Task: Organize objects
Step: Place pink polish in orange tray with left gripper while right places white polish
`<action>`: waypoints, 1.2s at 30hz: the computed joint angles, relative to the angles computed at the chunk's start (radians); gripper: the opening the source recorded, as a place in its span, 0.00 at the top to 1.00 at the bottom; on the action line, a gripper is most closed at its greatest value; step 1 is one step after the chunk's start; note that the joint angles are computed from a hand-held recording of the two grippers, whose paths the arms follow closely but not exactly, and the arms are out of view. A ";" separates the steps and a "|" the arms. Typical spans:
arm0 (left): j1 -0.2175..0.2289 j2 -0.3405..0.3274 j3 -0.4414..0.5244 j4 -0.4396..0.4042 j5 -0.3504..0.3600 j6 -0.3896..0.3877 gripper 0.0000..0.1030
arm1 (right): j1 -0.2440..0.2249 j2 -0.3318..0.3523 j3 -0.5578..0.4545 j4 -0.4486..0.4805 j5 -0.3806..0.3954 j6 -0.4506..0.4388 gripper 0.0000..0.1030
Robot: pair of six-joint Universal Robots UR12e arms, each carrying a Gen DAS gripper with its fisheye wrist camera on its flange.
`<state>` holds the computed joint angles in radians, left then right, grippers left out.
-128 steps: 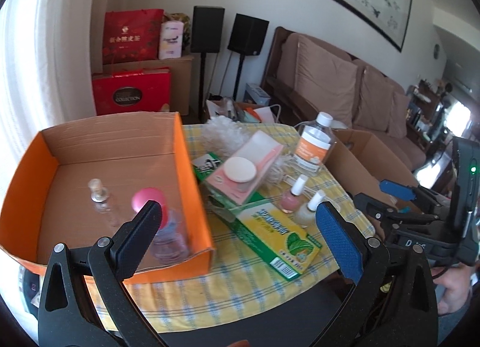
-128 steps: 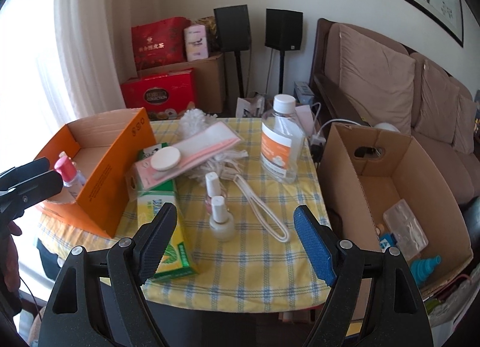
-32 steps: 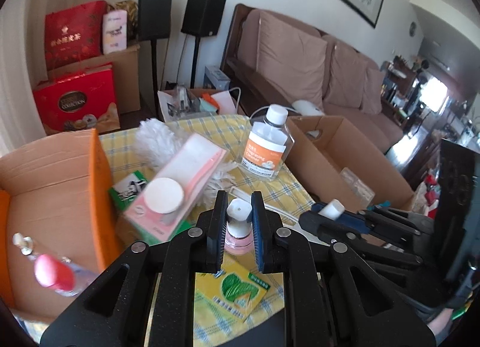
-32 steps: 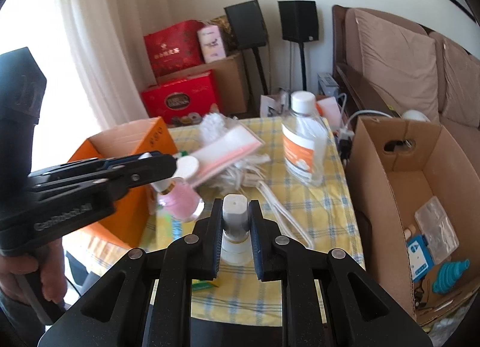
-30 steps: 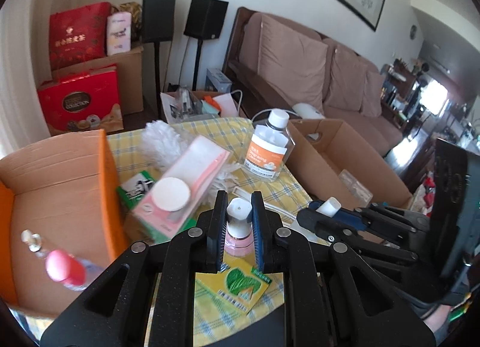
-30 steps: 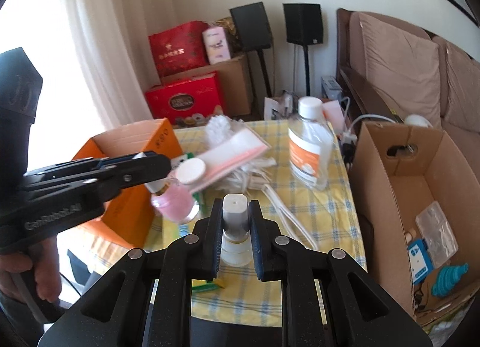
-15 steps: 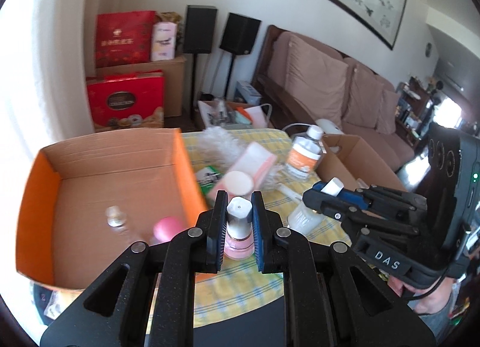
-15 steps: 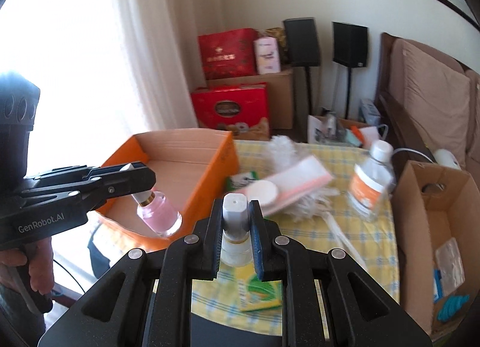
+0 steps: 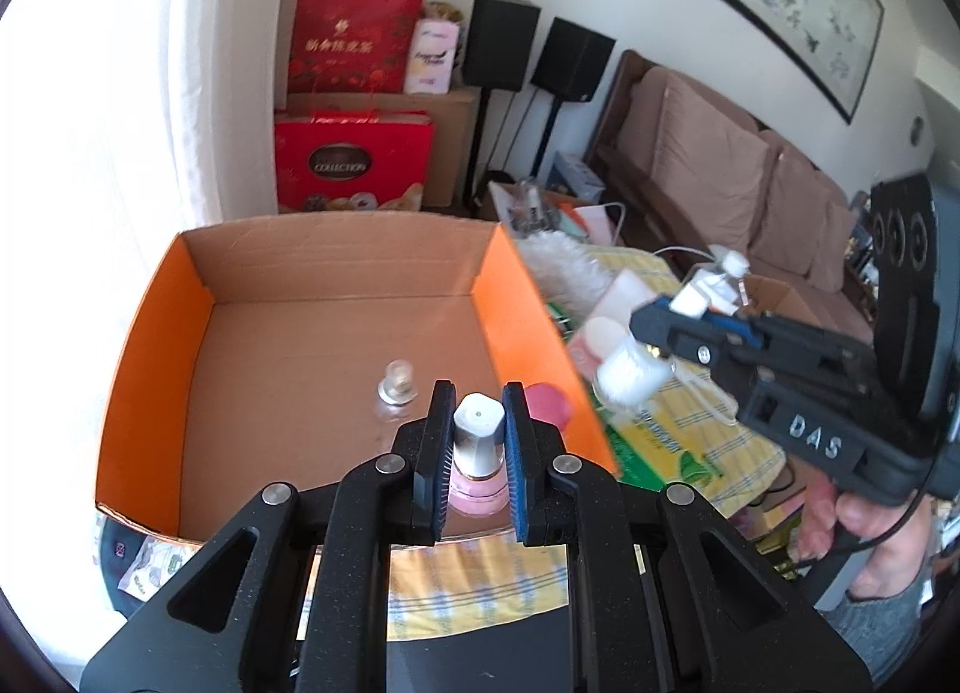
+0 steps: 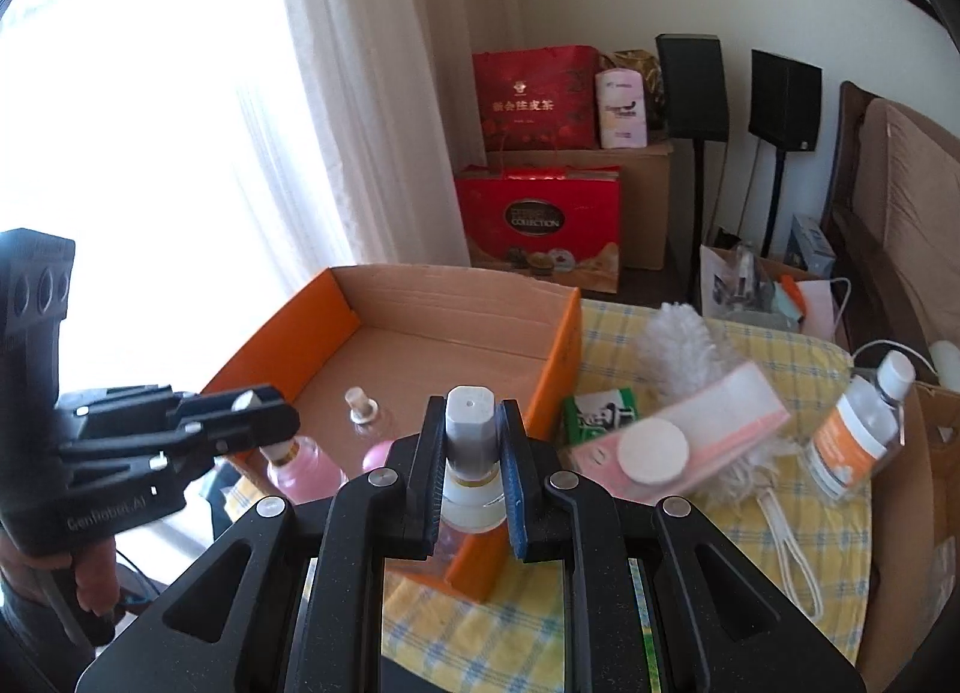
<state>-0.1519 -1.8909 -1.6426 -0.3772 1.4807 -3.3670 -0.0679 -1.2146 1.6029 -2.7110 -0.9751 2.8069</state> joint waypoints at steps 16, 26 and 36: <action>0.001 -0.036 -0.003 -0.049 0.026 0.006 0.86 | 0.038 0.086 -0.079 0.089 -0.044 -0.045 0.85; 0.005 -0.054 0.007 -0.083 0.002 -0.011 0.86 | 0.042 0.094 -0.089 0.125 -0.062 -0.060 0.84; 0.021 -0.025 -0.016 -0.038 -0.036 -0.046 0.60 | 0.014 0.048 -0.044 0.042 -0.039 -0.013 0.73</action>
<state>-0.1312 -1.9155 -1.6582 -0.4149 1.4451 -3.4129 -0.0535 -1.1668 1.5591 -2.6693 -1.0138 2.7937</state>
